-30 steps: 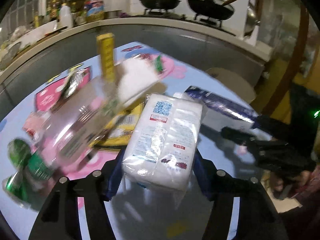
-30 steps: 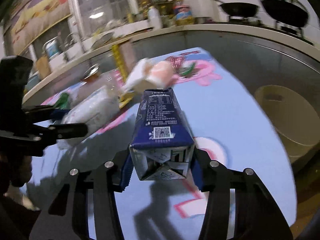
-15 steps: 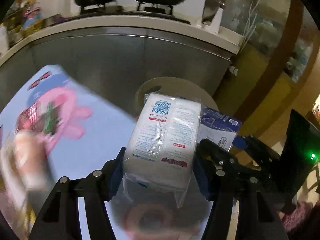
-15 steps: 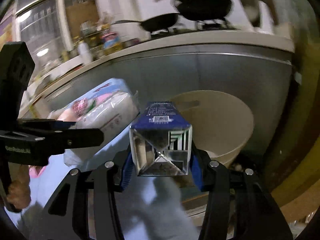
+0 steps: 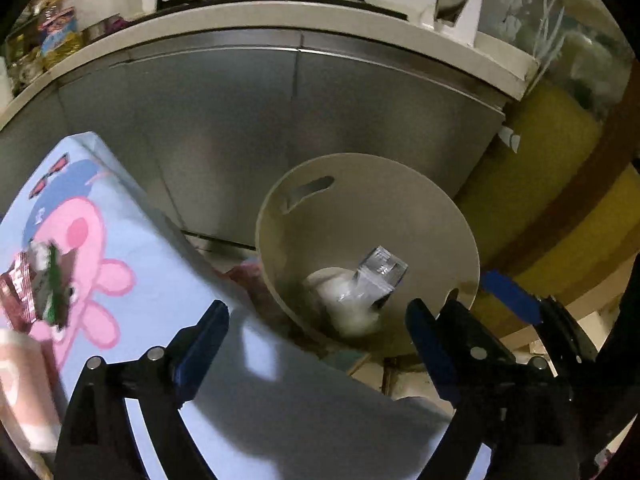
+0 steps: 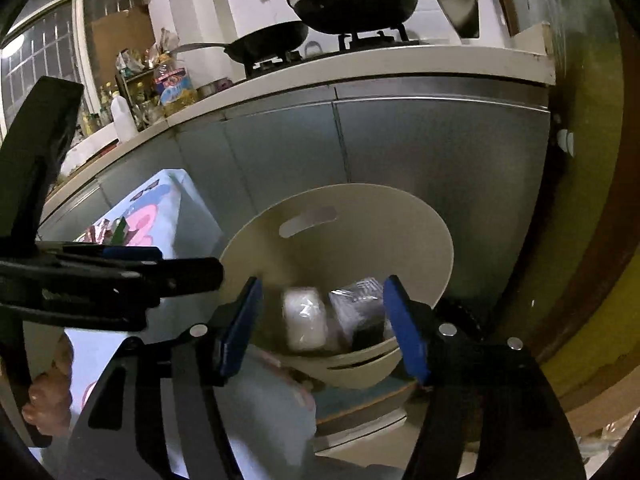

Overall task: Collect trash
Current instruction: 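Carry the carton over the beige bin and open the right gripper, then grasp the crushed green can with the left gripper while the right gripper grasps the clear bottle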

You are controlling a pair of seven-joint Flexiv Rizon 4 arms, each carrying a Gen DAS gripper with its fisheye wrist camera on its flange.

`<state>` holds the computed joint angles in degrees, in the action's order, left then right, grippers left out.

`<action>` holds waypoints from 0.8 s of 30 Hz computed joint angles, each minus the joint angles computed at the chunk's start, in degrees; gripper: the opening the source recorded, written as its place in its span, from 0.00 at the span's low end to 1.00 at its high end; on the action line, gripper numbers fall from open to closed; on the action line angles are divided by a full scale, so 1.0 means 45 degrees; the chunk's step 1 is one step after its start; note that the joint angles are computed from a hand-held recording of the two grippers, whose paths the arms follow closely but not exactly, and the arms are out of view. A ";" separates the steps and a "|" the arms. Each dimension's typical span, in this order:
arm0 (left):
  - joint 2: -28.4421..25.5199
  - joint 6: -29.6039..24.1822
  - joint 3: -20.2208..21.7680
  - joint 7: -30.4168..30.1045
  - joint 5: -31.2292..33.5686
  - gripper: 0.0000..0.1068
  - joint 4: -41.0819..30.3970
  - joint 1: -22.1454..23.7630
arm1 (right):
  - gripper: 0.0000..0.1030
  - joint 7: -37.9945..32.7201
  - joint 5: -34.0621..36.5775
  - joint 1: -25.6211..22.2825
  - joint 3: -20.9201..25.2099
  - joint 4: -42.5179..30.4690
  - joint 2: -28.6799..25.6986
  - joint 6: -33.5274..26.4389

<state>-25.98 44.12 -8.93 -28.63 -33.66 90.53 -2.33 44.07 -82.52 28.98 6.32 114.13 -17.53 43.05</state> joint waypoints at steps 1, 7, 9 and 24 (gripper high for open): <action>0.0198 -0.0066 -0.0043 0.0156 -0.0328 0.84 0.0192 0.0200 | 0.60 0.0129 -0.0093 0.0030 0.0004 -0.0002 0.0032 -0.0032; 0.1603 -0.0551 0.0251 0.2211 -0.2741 0.84 0.1707 0.1365 | 0.53 0.0600 -0.1358 0.0107 0.0021 -0.0441 0.0150 0.0131; 0.1946 -0.0708 0.0600 0.2821 -0.3204 0.84 0.2115 0.1601 | 0.50 0.0416 -0.1822 0.0056 -0.0025 -0.0994 -0.0163 0.0845; 0.2855 0.3067 0.2815 0.4507 -0.5879 0.84 0.4009 0.3980 | 0.46 -0.5248 0.1183 0.1229 -0.0417 -0.8299 -0.5697 0.7373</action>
<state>-13.14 57.92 3.74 -8.35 -60.12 108.57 15.57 20.45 -77.20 34.51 4.44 76.79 -43.17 76.23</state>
